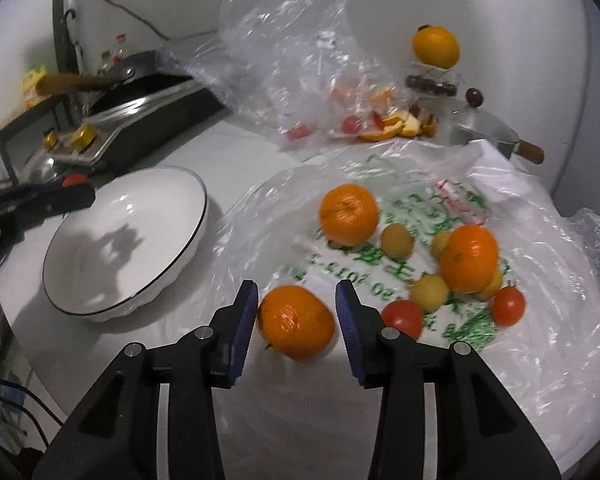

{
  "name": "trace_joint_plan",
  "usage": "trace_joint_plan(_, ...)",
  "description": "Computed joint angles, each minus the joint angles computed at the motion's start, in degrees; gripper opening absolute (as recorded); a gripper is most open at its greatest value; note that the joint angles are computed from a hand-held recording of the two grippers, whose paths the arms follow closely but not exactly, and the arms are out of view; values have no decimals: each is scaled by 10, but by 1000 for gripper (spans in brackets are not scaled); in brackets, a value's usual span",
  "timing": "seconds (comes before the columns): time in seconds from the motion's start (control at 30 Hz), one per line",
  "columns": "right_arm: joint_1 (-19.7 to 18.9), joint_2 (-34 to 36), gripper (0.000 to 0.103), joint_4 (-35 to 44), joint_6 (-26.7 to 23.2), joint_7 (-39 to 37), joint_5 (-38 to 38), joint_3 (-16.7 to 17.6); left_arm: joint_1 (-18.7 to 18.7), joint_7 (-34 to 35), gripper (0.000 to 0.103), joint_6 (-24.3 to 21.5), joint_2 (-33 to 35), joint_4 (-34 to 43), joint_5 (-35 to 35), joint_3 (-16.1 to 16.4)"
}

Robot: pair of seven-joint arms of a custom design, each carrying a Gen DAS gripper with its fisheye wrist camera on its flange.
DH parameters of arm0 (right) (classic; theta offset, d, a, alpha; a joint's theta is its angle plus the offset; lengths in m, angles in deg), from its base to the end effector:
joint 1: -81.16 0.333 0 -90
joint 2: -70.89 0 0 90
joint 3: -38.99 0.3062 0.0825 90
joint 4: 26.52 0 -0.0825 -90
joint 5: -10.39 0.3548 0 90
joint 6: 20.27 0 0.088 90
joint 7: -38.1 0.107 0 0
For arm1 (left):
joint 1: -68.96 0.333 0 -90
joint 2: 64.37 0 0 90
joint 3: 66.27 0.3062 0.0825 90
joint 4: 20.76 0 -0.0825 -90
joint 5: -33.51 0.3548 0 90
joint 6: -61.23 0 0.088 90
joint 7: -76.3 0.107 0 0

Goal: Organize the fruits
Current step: 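Carry the tomato toward the white plate with the left gripper while the right gripper grasps an orange, then lower the tomato onto the plate and open the left gripper while the right places the orange beside it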

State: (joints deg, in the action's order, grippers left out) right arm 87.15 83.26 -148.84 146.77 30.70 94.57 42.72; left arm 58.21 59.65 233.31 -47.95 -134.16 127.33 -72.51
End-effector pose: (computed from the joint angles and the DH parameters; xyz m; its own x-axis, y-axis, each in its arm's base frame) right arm 0.5516 0.0312 0.3402 0.4714 -0.8819 -0.0087 -0.6186 -0.3236 -0.7160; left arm 0.5335 -0.2350 0.3633 -0.0438 -0.9922 0.1165 -0.6376 -0.0621 -0.7679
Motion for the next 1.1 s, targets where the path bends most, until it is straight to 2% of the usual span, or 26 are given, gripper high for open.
trace_joint_plan(0.1, 4, 8, 43, 4, 16, -10, 14, 3, 1, 0, 27, 1, -2, -3, 1, 1)
trace_joint_plan(0.23, -2, 9, 43, 6, 1, 18, -3, -1, 3, -6, 27, 0, -2, -3, 8, 1)
trace_joint_plan(0.43, -2, -17, 43, 4, -3, -17, 30, -1, 12, -27, 27, 3, -4, -5, 24, 2)
trace_joint_plan(0.63, 9, -32, 43, 21, -40, -45, 55, -3, 20, -36, 27, 0, 0, -6, 19, 2)
trace_joint_plan(0.8, 23, -13, 43, 46, -67, -40, 34, 4, 24, -38, 27, -3, 1, -10, 14, 6)
trace_joint_plan(1.1, 34, 31, 43, 92, -107, 19, -32, 23, 31, -39, 27, -6, 6, -15, 0, 12)
